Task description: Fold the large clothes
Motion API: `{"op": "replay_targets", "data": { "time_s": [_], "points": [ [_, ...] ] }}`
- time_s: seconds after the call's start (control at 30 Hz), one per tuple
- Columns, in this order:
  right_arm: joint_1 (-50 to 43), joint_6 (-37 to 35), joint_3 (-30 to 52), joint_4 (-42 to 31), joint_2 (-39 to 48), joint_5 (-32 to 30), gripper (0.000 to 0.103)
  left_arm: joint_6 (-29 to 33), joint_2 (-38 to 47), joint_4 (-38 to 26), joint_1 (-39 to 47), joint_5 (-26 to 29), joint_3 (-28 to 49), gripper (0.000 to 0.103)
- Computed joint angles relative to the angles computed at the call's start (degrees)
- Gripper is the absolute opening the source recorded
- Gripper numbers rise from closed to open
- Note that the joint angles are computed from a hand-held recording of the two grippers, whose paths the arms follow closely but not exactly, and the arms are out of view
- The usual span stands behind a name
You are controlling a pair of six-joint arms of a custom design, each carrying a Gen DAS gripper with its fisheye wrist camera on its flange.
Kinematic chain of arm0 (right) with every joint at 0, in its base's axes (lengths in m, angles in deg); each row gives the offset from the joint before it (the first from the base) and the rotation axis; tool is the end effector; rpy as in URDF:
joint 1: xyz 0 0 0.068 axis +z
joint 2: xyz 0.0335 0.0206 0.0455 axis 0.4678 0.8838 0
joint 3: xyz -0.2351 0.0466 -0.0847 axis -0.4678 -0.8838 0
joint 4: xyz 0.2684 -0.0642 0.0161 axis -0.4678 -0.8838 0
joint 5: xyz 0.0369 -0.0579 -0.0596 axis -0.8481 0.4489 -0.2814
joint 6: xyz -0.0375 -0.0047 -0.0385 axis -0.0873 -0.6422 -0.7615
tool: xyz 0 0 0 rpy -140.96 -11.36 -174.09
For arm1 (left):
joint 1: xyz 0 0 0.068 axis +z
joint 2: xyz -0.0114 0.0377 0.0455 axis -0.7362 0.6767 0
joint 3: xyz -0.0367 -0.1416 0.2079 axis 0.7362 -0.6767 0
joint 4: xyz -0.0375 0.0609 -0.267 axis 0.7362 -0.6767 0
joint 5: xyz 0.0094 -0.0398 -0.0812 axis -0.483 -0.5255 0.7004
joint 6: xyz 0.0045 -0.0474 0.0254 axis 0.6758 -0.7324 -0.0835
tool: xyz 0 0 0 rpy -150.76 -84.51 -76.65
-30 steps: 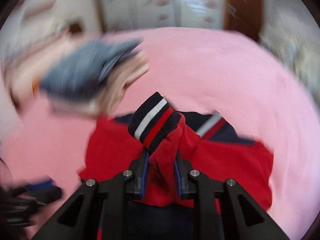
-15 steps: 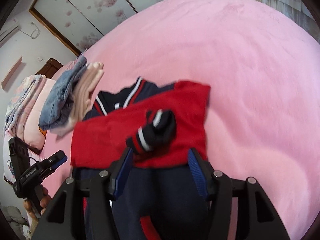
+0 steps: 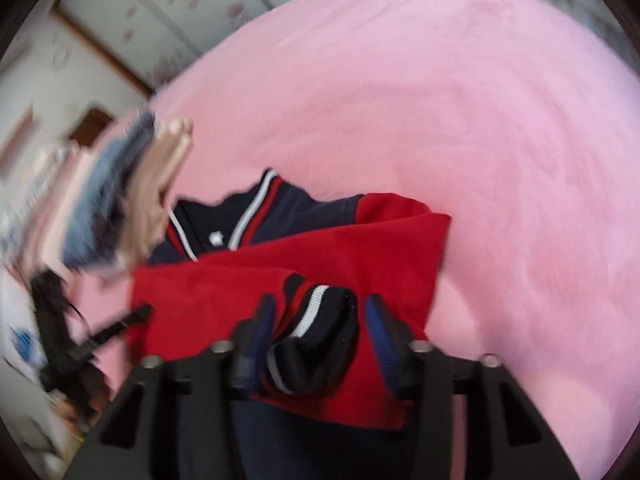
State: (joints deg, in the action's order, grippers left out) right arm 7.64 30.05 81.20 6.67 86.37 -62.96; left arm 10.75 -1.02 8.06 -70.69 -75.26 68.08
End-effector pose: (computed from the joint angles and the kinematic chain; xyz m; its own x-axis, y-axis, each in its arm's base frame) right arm 0.2127 -0.0622 0.2282 -0.9125 0.1142 -0.3928 -0.0228 0.9446 0.3275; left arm 0.1842 -0.0846 0.1500 -0.8997 -0.1827 -0.3965 -0.0175 0.9226 -0.3853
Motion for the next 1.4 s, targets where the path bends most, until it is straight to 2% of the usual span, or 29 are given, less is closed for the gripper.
{"op": "replay_targets", "data": {
  "time_s": [0.03,0.07,0.1,0.13,0.2,0.3,0.37,0.43,0.47,0.5,0.53,0.67,0.8,0.9,0.97,1.03,1.1,1.13,1.2,1.33,1.4],
  "points": [
    [1.86,-0.24,-0.68,0.9,-1.24,2.44,0.015,-0.23,-0.52,0.21,-0.7,-1.41,-0.08,0.047],
    [4.11,-1.3,-1.75,2.0,-3.48,5.85,0.009,-0.24,-0.77,0.05,-1.15,-2.44,0.0,0.036],
    [5.69,-2.47,-2.49,2.68,-5.58,7.34,0.008,-0.31,-0.61,-0.36,-1.62,-3.67,0.38,0.02],
    [6.23,-3.07,-3.02,3.41,-7.39,7.51,0.008,-0.68,-0.84,-0.53,-1.83,-4.39,0.47,0.014],
    [6.52,-3.34,-3.59,5.44,-10.87,7.43,0.008,-1.39,-2.2,-0.22,-1.99,-5.95,-0.26,0.011],
    [6.47,-1.59,-5.02,11.4,-12.51,7.98,0.008,-1.83,0.42,1.56,-2.97,-8.98,-0.75,0.011],
    [8.43,-0.27,-5.28,12.86,-6.18,11.67,0.01,-1.82,3.23,2.83,-4.19,-10.39,-0.21,0.013],
    [9.5,1.16,-5.39,12.92,-1.38,13.79,0.012,-1.4,2.67,0.41,-4.53,-11.0,1.03,0.02],
    [8.65,1.53,-5.59,12.75,-2.07,12.96,0.018,-1.31,2.12,-1.54,-4.43,-11.62,1.85,0.026],
    [7.34,2.09,-5.05,11.43,-3.33,12.04,0.023,-1.72,1.54,-4.06,-4.94,-13.37,2.92,0.036],
    [6.04,2.28,-4.66,10.37,-4.71,10.89,0.032,-2.81,0.09,-7.7,-6.12,-16.45,4.28,0.043],
    [4.0,1.92,-5.75,8.32,-14.62,8.27,0.034,-8.04,-8.9,-13.66,-11.62,-21.74,5.89,0.046],
    [9.56,4.05,-7.09,6.48,-21.2,6.45,0.034,-15.11,-11.15,-8.85,-18.49,-22.48,5.32,0.046],
    [17.95,9.47,-8.19,7.73,-20.4,5.87,0.033,-19.46,-3.26,-3.56,-22.55,-24.16,5.81,0.046],
    [24.4,12.93,-10.4,11.53,-18.84,9.13,0.027,-19.51,2.43,-0.98,-22.37,-22.22,5.6,0.046],
    [27.54,14.39,-12.26,14.89,-15.27,12.86,0.021,-19.62,7.79,-1.01,-22.5,-22.09,5.66,0.044],
    [26.51,13.82,-13.11,16.54,-12.59,16.04,0.002,-17.13,5.5,2.22,-21.25,-20.73,1.79,0.04],
    [23.76,12.36,-13.39,17.11,-11.41,16.06,0.0,-16.4,3.58,2.52,-20.64,-20.07,0.47,0.033],
    [15.06,8.54,-12.8,16.37,-9.94,9.58,0.0,-14.24,0.7,2.51,-17.93,-17.38,-1.21,0.03],
    [8.23,4.06,-11.45,13.75,-10.08,6.12,0.0,-12.7,-0.29,2.63,-15.53,-15.36,-1.73,0.029],
    [8.93,4.44,-11.57,13.54,-10.34,6.92,0.0,-12.68,-0.01,2.13,-16.1,-15.72,-1.26,0.029]
  ]
}}
